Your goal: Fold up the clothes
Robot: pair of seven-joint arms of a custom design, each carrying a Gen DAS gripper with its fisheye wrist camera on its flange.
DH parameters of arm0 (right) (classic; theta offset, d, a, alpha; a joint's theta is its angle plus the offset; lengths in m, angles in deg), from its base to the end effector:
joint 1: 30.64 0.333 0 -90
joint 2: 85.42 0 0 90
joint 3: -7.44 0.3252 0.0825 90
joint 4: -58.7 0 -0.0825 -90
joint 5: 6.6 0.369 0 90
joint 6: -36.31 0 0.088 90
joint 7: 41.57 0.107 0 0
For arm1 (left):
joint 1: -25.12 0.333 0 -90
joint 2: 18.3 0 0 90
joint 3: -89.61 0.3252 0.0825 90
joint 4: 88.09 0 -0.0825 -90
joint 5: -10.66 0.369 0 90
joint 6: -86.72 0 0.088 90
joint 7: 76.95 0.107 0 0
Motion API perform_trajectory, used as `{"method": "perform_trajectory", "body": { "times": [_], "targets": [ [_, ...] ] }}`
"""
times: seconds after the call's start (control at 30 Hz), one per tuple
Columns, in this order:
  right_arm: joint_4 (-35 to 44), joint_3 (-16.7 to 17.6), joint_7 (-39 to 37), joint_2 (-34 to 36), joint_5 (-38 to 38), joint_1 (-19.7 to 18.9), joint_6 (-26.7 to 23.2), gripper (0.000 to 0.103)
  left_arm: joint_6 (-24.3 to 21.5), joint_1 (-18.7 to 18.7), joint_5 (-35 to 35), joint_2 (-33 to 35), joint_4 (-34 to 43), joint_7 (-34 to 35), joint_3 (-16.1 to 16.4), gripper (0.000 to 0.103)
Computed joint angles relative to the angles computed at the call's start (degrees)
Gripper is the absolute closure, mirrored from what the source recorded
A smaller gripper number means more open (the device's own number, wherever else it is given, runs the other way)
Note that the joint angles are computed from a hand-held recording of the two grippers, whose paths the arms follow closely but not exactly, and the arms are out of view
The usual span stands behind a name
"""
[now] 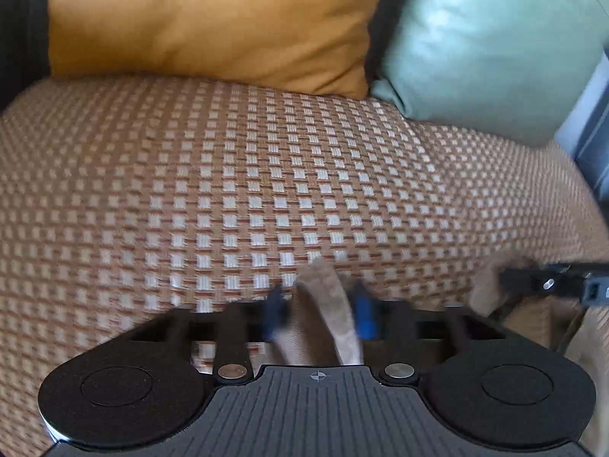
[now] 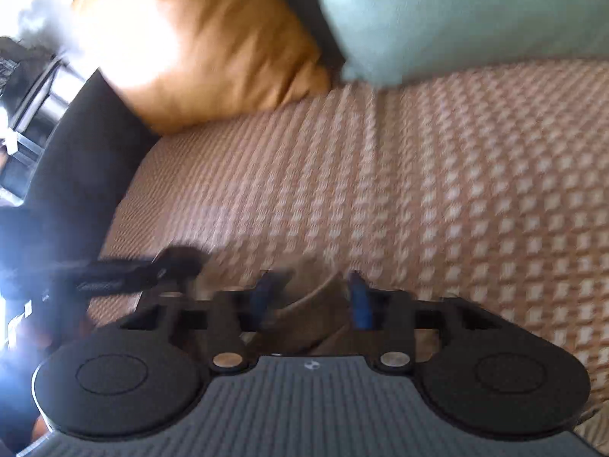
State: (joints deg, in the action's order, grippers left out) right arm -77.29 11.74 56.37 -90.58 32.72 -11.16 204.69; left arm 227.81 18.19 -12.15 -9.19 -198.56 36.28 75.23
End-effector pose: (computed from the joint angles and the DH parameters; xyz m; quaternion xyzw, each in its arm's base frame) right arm 0.4843 0.1693 0.4433 -0.5373 0.7687 -0.0020 0.3469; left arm 0.5757 -0.2164 0.4662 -0.4930 0.8335 -0.2492 0.0136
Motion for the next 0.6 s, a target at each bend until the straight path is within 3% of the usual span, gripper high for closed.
{"method": "perform_trajectory", "body": {
  "times": [0.17, 0.3, 0.4, 0.5, 0.6],
  "targets": [
    [-3.77, 1.66, 0.46, -4.83, -7.55, -0.14, 3.48, 0.07, 7.04, 0.34, -5.09, -4.43, -6.08, 1.0, 0.38, 0.093],
    [-6.56, 7.04, 6.19, -7.58, -20.57, -4.57, 6.12, 0.073, 14.87, -0.66, -11.22, -7.2, -11.79, 3.3, 1.02, 0.094],
    [-5.49, 16.46, 20.67, -7.98, -38.39, -16.1, 0.15, 0.077, 14.84, -1.04, -12.63, -6.8, -12.01, 1.56, 1.92, 0.094],
    [-1.71, 20.01, 31.01, -3.31, -48.76, -20.22, -4.76, 0.079, 16.55, -1.63, -8.97, -5.59, -11.79, -2.24, 1.89, 0.094],
    [1.89, 19.8, 36.44, 1.11, -56.04, -20.33, -8.04, 0.079, 16.62, -1.44, -6.31, -3.77, -10.74, -6.13, 1.76, 0.092]
  ]
}}
